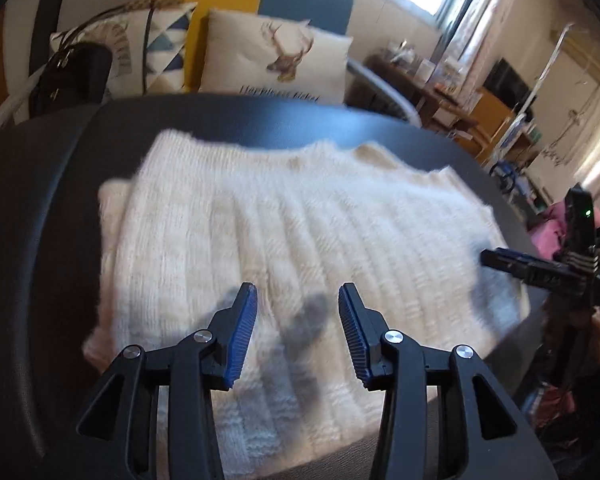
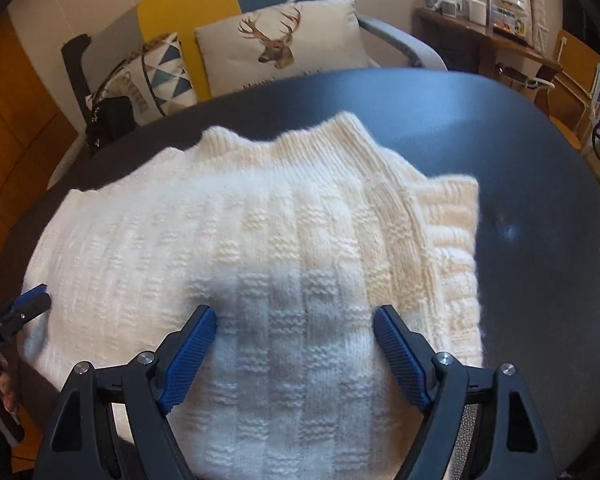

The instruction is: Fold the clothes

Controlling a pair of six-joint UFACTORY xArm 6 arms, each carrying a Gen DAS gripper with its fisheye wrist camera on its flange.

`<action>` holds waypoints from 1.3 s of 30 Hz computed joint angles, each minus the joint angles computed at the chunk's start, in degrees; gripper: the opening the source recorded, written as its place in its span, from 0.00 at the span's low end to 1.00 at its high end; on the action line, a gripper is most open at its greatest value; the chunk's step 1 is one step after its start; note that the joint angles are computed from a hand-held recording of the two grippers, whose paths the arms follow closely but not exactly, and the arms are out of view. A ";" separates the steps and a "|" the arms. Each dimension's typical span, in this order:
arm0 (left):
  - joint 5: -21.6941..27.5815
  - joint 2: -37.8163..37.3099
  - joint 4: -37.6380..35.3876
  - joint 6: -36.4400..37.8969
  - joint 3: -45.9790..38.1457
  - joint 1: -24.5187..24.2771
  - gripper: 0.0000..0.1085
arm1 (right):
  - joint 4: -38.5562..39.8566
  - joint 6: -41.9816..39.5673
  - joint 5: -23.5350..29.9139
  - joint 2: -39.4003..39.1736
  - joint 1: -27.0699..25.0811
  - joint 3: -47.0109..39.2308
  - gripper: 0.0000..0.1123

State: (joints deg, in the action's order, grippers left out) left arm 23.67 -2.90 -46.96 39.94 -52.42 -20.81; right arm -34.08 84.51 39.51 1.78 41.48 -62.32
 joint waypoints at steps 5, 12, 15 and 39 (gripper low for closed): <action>1.07 5.15 9.09 -5.29 -6.07 -0.93 0.42 | -3.61 -6.71 0.59 6.56 0.62 -9.31 0.74; 5.32 10.58 12.85 -5.52 -12.10 -0.87 0.50 | -0.67 -14.23 1.32 11.93 0.06 -14.22 0.75; 6.60 12.15 16.65 -8.33 -14.12 -1.13 0.52 | -0.15 -14.50 0.54 11.32 -0.23 -13.10 0.76; 1.80 12.98 12.50 -8.12 -14.24 -2.11 0.06 | -4.93 -9.02 3.39 10.70 1.57 -12.59 0.76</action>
